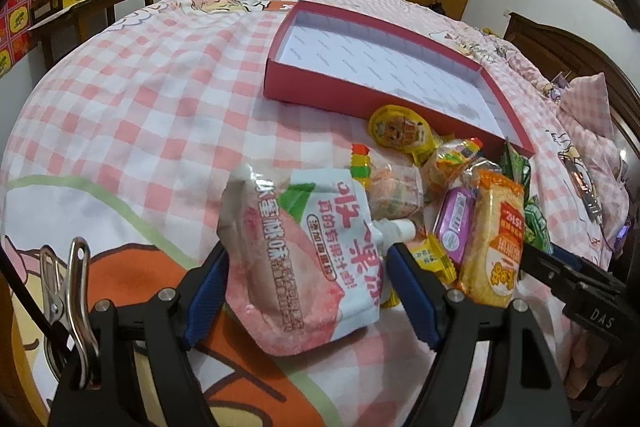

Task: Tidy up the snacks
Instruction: 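Grasp the pink-white juice pouch with the left gripper while the right gripper grasps a green pea bag, then carry the juice pouch and green pea bag over the white tray with both grippers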

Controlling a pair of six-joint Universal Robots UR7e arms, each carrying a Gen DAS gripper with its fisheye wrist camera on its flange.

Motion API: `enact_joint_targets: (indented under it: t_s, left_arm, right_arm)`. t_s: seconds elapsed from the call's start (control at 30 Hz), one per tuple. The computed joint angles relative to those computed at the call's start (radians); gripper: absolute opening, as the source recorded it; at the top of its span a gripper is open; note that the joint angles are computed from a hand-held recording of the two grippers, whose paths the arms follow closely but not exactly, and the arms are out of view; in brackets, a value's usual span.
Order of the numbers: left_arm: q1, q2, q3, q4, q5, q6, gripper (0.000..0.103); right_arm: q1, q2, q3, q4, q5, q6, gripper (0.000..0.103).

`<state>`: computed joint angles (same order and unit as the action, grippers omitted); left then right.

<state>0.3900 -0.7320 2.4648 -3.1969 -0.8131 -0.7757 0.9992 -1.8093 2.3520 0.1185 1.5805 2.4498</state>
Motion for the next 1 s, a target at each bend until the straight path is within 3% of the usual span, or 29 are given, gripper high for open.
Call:
enact_joint_targets:
  t_s: [0.13,0.23,0.3,0.47,0.63,1.0]
  left_arm:
    - [-0.003,0.019,0.001,-0.025,0.019,0.005,0.081]
    - [-0.008,0.025,0.005,-0.038,0.028,0.005,0.076]
    - [-0.015,0.024,0.010,-0.044,0.034,0.000,0.066]
    - [-0.022,0.019,0.025,-0.072,0.024,0.005,0.065]
    - [-0.043,0.011,0.040,-0.090,0.027,0.009,0.065]
    - [-0.117,-0.035,0.067,-0.094,0.074,0.009,0.065]
  right_arm:
    - [-0.010,0.018,0.010,-0.048,-0.015,-0.015,0.078]
    - [0.001,0.015,0.027,-0.088,0.003,-0.035,0.077]
    - [0.003,0.011,0.031,-0.097,0.010,-0.029,0.069]
    - [-0.039,-0.011,0.040,-0.084,-0.044,-0.029,0.062]
    - [-0.066,-0.034,0.051,-0.073,-0.084,-0.043,0.048]
    - [-0.129,-0.111,0.080,-0.020,-0.181,-0.095,0.042]
